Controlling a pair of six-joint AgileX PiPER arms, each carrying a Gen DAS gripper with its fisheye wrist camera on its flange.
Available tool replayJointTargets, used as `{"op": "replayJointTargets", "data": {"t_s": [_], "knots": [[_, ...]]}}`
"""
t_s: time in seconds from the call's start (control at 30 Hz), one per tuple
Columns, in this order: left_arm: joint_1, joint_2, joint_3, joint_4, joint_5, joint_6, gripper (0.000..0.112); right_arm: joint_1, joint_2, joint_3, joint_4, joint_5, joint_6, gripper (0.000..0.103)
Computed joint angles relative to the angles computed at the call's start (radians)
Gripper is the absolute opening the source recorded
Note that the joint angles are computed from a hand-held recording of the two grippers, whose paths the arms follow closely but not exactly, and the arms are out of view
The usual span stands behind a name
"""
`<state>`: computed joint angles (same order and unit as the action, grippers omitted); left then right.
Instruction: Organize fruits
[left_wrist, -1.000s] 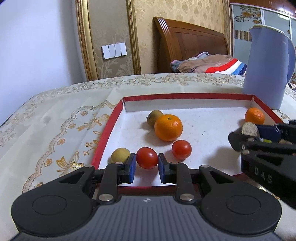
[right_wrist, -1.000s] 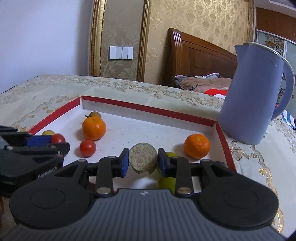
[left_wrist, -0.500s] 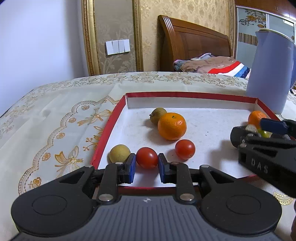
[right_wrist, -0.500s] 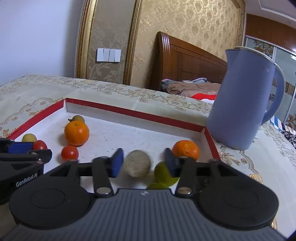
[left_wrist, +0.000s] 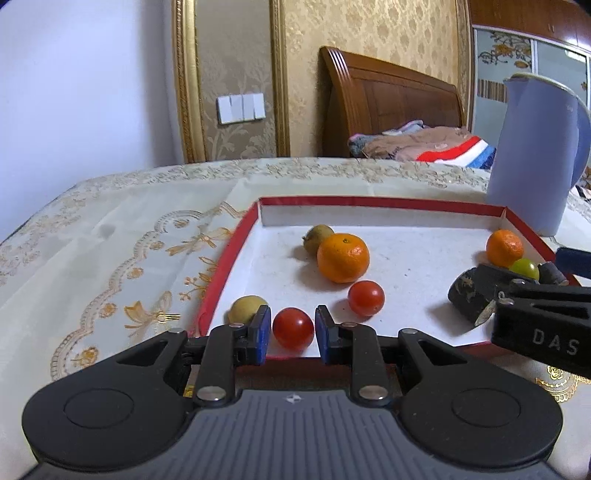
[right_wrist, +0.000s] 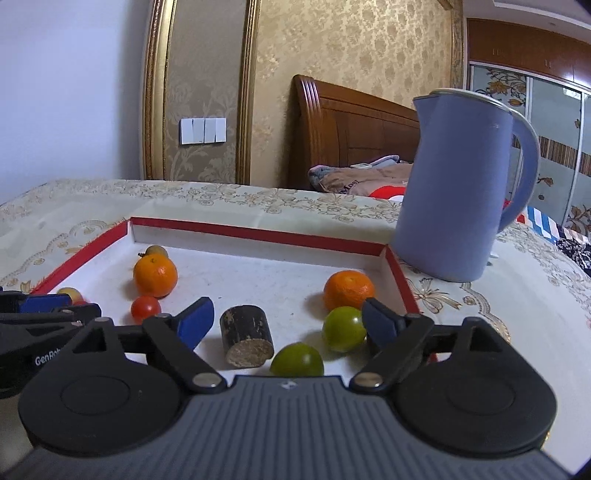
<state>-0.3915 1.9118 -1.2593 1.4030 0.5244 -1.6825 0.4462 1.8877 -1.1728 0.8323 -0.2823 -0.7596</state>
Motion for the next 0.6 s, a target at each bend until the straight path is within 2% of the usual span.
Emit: {"op": "replayJointTargets", "data": {"t_s": [0.07,0.17,0.3,0.5,0.6], "knots": [[-0.012,-0.014,0.024,0.041,0.017,-0.045,0.025,-0.003,-0.019,0.024,-0.009,0.002,0.031,0.089],[-0.023,-0.042,0.067,0.085,0.027,-0.114,0.025,-0.020,-0.063,0.084,-0.142,0.001,0.201,0.091],[-0.046,-0.087,0.134,0.161,0.043,-0.214,0.025,-0.033,-0.117,0.162,-0.243,-0.002,0.337,0.099],[-0.082,-0.139,0.209,0.206,0.058,-0.295,0.045,-0.041,-0.178,0.270,-0.349,-0.017,0.476,0.099],[-0.096,-0.156,0.235,0.230,0.065,-0.320,0.046,-0.047,-0.193,0.300,-0.365,-0.034,0.508,0.101]]}}
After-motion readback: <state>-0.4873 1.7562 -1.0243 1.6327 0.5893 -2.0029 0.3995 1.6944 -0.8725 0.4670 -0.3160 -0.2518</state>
